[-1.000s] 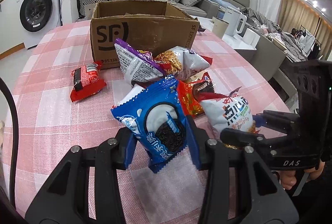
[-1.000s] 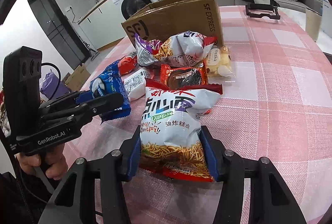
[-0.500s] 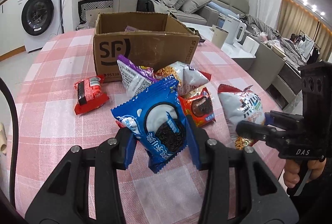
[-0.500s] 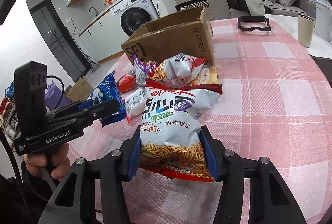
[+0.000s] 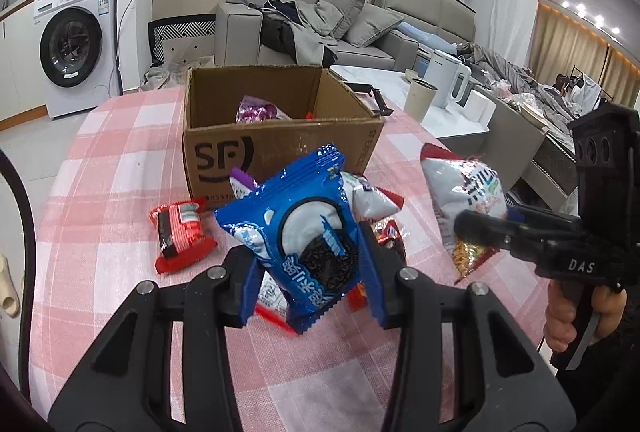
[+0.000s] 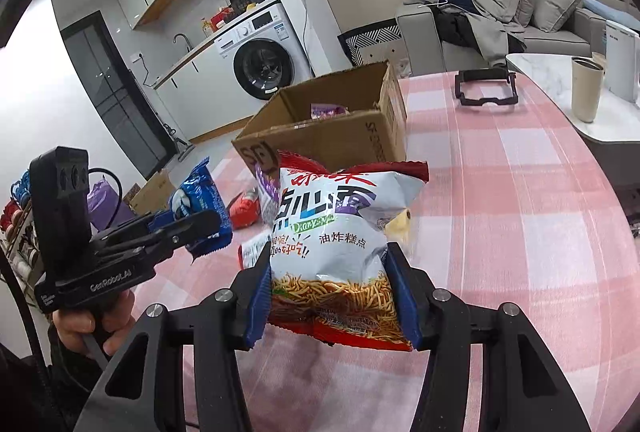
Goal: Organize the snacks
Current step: 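Lift both bags over the cardboard box and open both grippers inside it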
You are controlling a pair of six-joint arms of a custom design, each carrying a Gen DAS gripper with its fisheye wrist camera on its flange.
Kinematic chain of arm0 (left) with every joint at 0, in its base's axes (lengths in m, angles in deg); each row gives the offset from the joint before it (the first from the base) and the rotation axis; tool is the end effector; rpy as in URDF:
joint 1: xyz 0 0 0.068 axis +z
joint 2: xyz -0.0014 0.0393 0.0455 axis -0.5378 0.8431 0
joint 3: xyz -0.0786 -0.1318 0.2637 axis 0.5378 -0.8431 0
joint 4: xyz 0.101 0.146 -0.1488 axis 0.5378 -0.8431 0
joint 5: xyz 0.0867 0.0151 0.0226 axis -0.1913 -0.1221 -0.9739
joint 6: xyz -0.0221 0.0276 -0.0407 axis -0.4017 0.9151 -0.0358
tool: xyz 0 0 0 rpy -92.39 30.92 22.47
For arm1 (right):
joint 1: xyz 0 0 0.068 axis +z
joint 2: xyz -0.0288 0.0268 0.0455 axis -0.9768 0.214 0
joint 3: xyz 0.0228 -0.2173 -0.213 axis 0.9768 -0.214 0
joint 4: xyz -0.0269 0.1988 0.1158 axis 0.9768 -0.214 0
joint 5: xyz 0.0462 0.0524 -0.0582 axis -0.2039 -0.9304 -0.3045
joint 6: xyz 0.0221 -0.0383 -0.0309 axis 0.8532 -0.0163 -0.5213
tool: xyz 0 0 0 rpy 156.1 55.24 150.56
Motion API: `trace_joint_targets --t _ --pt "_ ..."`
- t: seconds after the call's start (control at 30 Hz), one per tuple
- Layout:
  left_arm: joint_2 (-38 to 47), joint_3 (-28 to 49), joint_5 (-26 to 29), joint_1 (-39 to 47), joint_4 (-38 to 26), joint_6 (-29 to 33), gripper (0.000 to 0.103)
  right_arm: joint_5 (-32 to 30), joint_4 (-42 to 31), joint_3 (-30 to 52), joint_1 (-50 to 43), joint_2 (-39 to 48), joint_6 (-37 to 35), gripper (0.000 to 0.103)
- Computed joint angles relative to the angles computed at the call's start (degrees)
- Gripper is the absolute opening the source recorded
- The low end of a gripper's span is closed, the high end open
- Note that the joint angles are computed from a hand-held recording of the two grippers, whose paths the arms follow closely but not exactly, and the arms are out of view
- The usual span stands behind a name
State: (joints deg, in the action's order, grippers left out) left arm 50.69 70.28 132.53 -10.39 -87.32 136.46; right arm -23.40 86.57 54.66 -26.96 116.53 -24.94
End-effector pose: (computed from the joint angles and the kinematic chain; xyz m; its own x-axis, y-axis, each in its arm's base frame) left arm 0.3407 0.1085 0.2065 -0.5016 0.4009 -0.7666 0.7738 0.6042 -0.1903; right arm 0.1311 0.1291 0.2060 -0.5896 0.4192 -0.6904 0.1984 0.9037 0.3793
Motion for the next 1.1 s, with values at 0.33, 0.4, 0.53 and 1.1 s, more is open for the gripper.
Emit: trace_joint_targets --t 0.33,0.4,0.53,1.1 --pt "2.77 11.25 0.27 -3.94 -2.37 -7.64 0.040 -7.20 1.41 7.77 -10.69 3.01 -10.80 0.053" --pt "3.50 13.31 -0.07 -4.85 -1.81 -10.10 0.040 -9.13 1.63 9.04 -13.02 3.59 -13.03 0.053" --pt "4.54 16.21 -1.07 -6.90 0.35 -14.71 0.040 -13.23 2.39 10.68 -17.62 4.43 -16.57 0.053" --pt "9.89 26.60 -6.39 -14.35 6.60 -26.16 0.040 -24.66 4.00 22.01 -31.93 12.77 -27.50 0.053"
